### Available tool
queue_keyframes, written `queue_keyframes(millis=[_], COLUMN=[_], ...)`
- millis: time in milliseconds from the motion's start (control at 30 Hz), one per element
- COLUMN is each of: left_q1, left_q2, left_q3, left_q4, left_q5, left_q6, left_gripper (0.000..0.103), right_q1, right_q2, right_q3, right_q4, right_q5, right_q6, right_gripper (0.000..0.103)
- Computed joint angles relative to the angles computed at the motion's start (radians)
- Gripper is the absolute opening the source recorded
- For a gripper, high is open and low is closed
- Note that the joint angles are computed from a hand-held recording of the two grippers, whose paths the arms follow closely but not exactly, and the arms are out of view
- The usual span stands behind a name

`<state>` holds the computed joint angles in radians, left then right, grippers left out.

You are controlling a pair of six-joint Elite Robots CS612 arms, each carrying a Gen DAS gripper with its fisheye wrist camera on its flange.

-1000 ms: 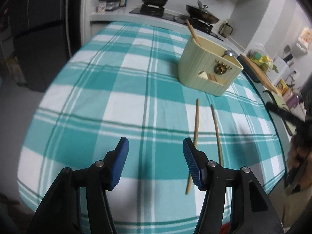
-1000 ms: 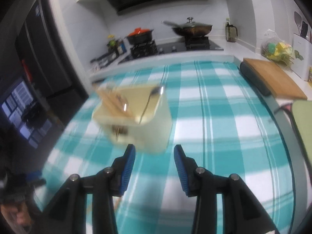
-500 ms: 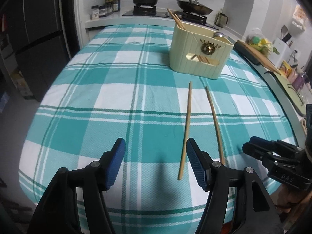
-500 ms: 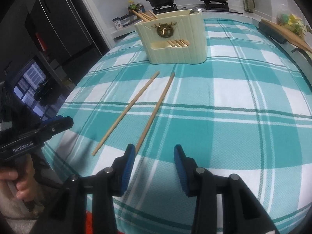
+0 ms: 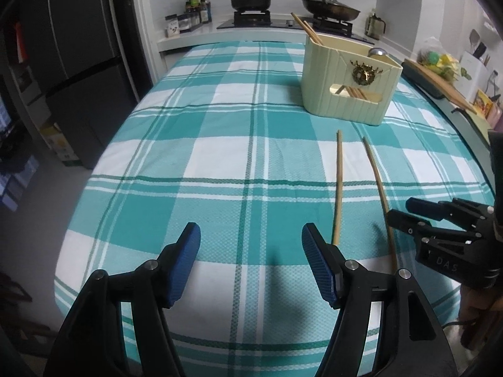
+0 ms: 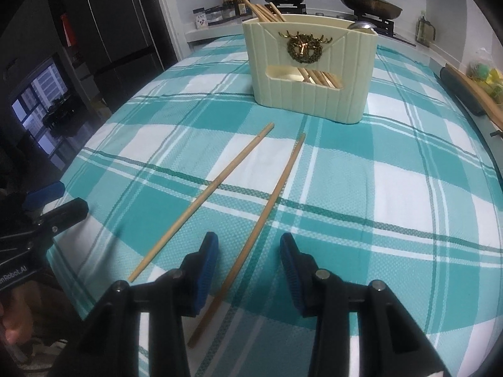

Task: Organize utensils
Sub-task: 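Close right tool on a wooden chopstick while left tool lowers onto the other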

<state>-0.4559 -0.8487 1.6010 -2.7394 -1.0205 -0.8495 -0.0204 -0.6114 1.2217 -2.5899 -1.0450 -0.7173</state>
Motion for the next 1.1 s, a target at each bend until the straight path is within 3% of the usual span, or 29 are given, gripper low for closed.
queue_keyframes(millis=[133, 167, 200, 233, 433, 633, 767, 833, 867, 900, 967, 1100], left_q1=[0.003, 0.003, 0.003, 0.003, 0.008, 0.019, 0.039, 0.054, 0.061, 0.066, 0.075, 0.084], left_q2=[0.004, 0.005, 0.006, 0.008, 0.017, 0.029, 0.046, 0.060, 0.069, 0.077, 0.102, 0.154], left_q3=[-0.002, -0.002, -0.004, -0.005, -0.014, -0.039, -0.079, -0.109, -0.129, -0.147, -0.194, -0.291], left_q4=[-0.009, -0.011, -0.009, -0.006, 0.002, -0.008, -0.027, -0.026, -0.018, -0.010, 0.015, 0.090], left_q5=[-0.018, -0.022, -0.025, -0.030, -0.060, -0.089, -0.141, -0.196, -0.222, -0.242, -0.285, -0.303], left_q6=[-0.001, -0.001, -0.002, -0.003, -0.004, 0.054, 0.141, 0.185, 0.209, 0.231, 0.294, 0.370], left_gripper=[0.070, 0.071, 0.072, 0.073, 0.073, 0.073, 0.074, 0.075, 0.075, 0.075, 0.076, 0.076], right_q1=[0.015, 0.017, 0.016, 0.016, -0.012, -0.043, -0.057, -0.062, -0.065, -0.068, -0.070, -0.059], right_q2=[0.009, 0.011, 0.010, 0.008, 0.016, 0.016, 0.009, 0.005, 0.004, 0.003, 0.005, 0.032], right_q3=[0.001, 0.004, 0.014, 0.023, 0.011, 0.007, 0.007, 0.003, 0.002, -0.002, -0.019, -0.094], right_q4=[-0.014, -0.021, -0.053, -0.079, -0.102, -0.114, -0.090, -0.066, -0.063, -0.053, -0.027, 0.061], right_q5=[-0.081, -0.100, -0.104, -0.117, -0.144, -0.208, -0.236, -0.229, -0.216, -0.196, -0.168, -0.152], right_q6=[-0.051, -0.062, -0.065, -0.067, 0.044, 0.123, 0.109, 0.100, 0.103, 0.104, 0.105, 0.083], right_gripper=[0.042, 0.035, 0.019, 0.012, 0.006, 0.006, 0.008, 0.020, 0.035, 0.040, 0.040, 0.040])
